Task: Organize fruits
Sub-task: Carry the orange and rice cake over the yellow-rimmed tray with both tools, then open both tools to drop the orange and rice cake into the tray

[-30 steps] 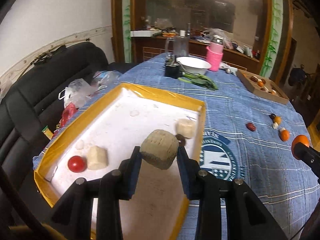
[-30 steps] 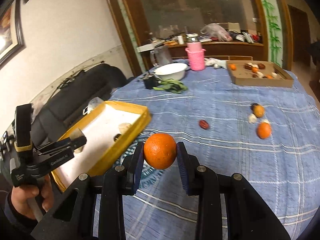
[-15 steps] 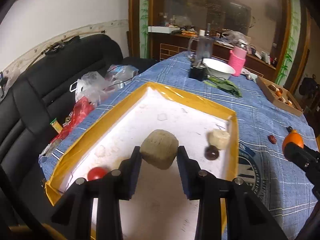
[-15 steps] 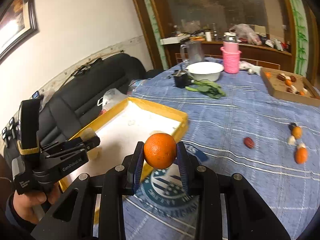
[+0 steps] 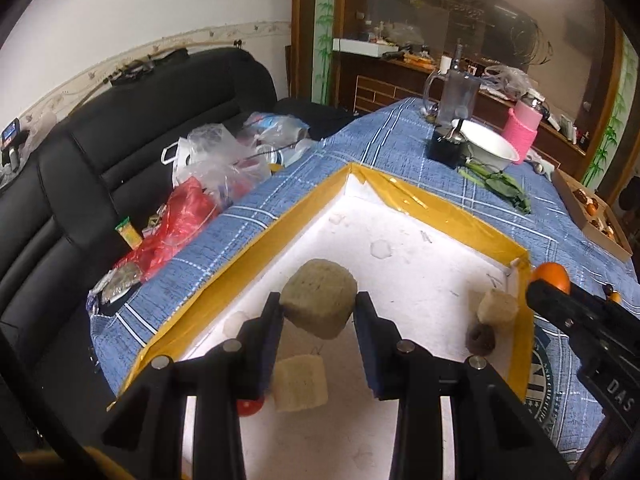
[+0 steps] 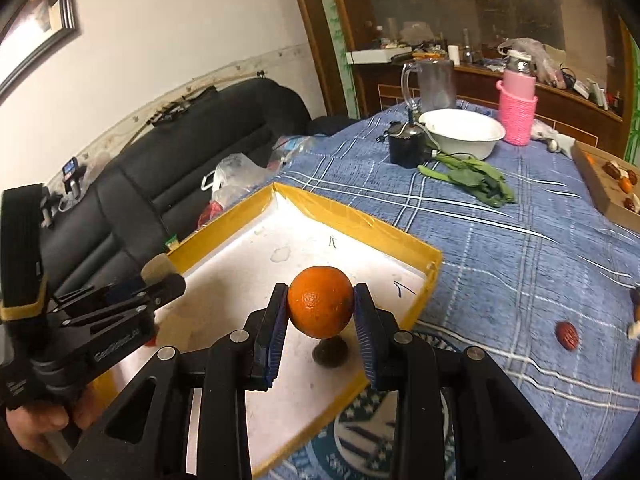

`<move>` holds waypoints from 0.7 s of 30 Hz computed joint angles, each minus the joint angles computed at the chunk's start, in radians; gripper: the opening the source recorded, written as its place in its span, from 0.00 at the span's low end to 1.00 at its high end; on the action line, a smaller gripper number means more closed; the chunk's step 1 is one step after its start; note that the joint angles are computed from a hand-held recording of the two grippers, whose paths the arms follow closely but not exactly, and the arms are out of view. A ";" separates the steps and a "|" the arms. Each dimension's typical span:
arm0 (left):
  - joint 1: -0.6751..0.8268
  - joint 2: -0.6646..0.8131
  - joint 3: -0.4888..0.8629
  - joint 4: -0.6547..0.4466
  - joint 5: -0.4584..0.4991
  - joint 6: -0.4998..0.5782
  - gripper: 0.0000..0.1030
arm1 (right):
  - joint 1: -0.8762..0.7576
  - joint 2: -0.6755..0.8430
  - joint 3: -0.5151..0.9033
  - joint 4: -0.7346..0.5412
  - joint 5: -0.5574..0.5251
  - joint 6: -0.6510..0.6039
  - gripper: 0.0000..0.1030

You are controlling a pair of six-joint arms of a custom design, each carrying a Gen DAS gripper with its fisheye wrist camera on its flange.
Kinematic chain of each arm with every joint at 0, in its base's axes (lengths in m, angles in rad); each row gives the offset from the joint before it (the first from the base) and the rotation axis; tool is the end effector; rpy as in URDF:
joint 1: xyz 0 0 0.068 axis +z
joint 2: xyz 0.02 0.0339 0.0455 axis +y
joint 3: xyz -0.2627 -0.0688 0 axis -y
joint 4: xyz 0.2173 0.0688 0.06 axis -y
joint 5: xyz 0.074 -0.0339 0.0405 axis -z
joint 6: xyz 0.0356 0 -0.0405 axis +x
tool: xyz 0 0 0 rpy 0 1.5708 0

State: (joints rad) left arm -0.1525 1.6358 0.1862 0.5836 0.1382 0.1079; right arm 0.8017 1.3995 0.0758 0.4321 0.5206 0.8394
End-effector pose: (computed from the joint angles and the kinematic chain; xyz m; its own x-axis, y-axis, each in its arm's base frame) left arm 0.1907 -0.0343 0.0840 -0.7228 0.2190 -0.6554 0.3184 0.9473 -0.0346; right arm 0.1187 0.0972 0.0947 -0.6636 0.2427 -0.7076 0.1315 0.9690 0.2090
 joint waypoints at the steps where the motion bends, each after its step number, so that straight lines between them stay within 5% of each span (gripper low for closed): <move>1: -0.001 0.018 0.011 -0.004 -0.003 -0.002 0.37 | -0.030 0.041 0.005 0.041 -0.025 -0.026 0.30; 10: 0.020 0.095 0.060 -0.012 -0.008 -0.015 0.37 | -0.143 0.243 0.053 0.193 -0.131 -0.132 0.30; 21: 0.043 0.122 0.085 -0.027 -0.007 -0.015 0.37 | -0.179 0.357 0.117 0.213 -0.170 -0.181 0.30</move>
